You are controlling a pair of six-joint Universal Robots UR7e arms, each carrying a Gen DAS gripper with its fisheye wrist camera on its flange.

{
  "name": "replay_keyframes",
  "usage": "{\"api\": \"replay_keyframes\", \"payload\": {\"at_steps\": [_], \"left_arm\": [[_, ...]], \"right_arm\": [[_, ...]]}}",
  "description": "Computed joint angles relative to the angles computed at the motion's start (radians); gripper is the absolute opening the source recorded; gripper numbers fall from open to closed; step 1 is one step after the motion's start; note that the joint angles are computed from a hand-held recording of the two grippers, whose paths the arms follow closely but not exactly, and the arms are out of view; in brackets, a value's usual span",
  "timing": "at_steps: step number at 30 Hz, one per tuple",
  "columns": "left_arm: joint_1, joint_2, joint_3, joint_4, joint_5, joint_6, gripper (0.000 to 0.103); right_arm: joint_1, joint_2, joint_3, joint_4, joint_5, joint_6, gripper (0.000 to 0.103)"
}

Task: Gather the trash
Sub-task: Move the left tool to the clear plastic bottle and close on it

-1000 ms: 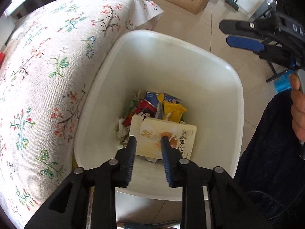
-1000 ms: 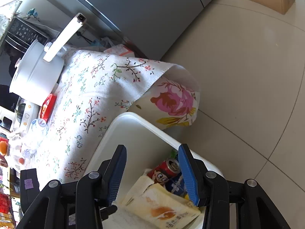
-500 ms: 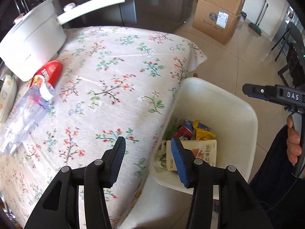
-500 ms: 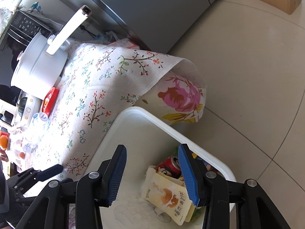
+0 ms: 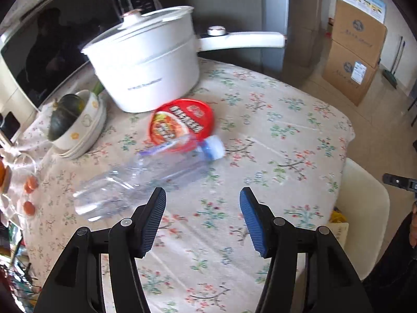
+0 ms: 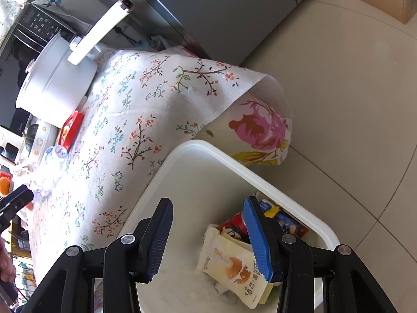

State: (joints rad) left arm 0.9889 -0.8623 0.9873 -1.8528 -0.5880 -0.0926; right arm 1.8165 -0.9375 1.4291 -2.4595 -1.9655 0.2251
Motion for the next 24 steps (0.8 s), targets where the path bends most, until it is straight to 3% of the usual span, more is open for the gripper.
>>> {"api": "replay_keyframes", "payload": {"at_steps": [3, 7, 9, 13, 16, 20, 24], "left_arm": [[0.016, -0.02, -0.003, -0.019, 0.08, 0.041, 0.062], [0.034, -0.036, 0.018, -0.098, 0.119, 0.217, 0.062], [0.045, -0.037, 0.036, -0.142, 0.116, 0.331, 0.062], [0.069, -0.022, 0.005, -0.046, 0.079, 0.408, 0.062], [0.087, 0.005, -0.052, 0.017, 0.05, 0.432, 0.062], [0.114, 0.07, -0.205, 0.158, 0.006, 0.367, 0.063], [0.12, 0.091, -0.193, 0.106, 0.034, 0.456, 0.08]], "right_arm": [[0.002, 0.004, -0.003, -0.002, 0.0, -0.001, 0.053], [0.005, 0.009, -0.006, 0.001, -0.002, -0.003, 0.053], [0.008, 0.016, -0.01, 0.007, -0.004, -0.005, 0.053], [0.015, 0.032, -0.023, 0.022, -0.002, -0.014, 0.053], [0.02, 0.043, -0.031, 0.032, -0.007, -0.023, 0.053], [0.021, 0.054, -0.043, 0.044, -0.018, -0.029, 0.053], [0.02, 0.063, -0.051, 0.059, -0.024, -0.028, 0.053]]}}
